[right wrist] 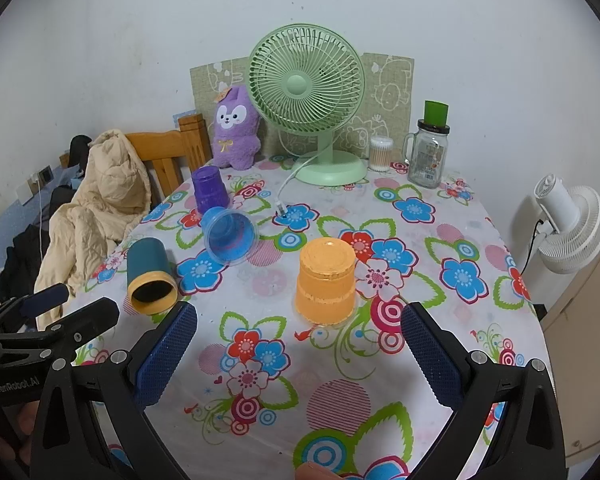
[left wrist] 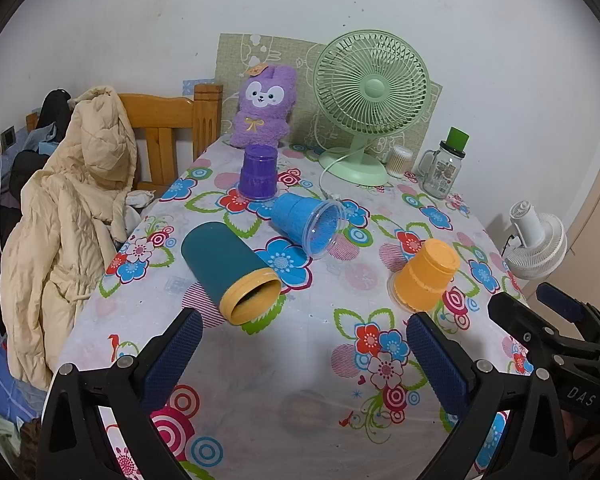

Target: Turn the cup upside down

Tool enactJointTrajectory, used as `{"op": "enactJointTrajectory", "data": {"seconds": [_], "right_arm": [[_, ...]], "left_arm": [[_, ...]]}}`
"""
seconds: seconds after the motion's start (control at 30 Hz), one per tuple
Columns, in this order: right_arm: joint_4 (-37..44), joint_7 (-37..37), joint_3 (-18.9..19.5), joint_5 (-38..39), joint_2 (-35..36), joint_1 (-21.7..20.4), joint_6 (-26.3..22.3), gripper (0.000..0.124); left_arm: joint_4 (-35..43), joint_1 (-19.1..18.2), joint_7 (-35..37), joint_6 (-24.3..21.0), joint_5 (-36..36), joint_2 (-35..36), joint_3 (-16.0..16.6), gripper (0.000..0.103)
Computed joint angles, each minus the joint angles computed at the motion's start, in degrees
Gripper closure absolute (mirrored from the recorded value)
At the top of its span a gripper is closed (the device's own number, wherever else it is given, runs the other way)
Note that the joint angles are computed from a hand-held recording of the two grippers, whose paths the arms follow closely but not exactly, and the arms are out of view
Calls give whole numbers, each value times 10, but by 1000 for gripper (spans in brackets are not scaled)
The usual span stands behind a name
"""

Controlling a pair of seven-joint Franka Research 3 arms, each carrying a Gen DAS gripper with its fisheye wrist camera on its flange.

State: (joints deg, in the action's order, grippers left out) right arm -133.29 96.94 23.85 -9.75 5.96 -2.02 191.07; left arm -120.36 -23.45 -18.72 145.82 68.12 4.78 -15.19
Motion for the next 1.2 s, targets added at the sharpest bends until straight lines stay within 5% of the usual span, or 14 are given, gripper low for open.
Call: {"op": "enactJointTrajectory", "data": {"seconds": [1.0, 1.2], "right_arm": [[0, 35, 31, -41, 1, -37, -2, 21], [5, 16, 44, -23, 8, -44, -9, 21]], "left_arm": [[-19, 7, -24, 2, 26, -19, -4, 0], [-13, 13, 23, 12, -35, -5, -6, 0]]}}
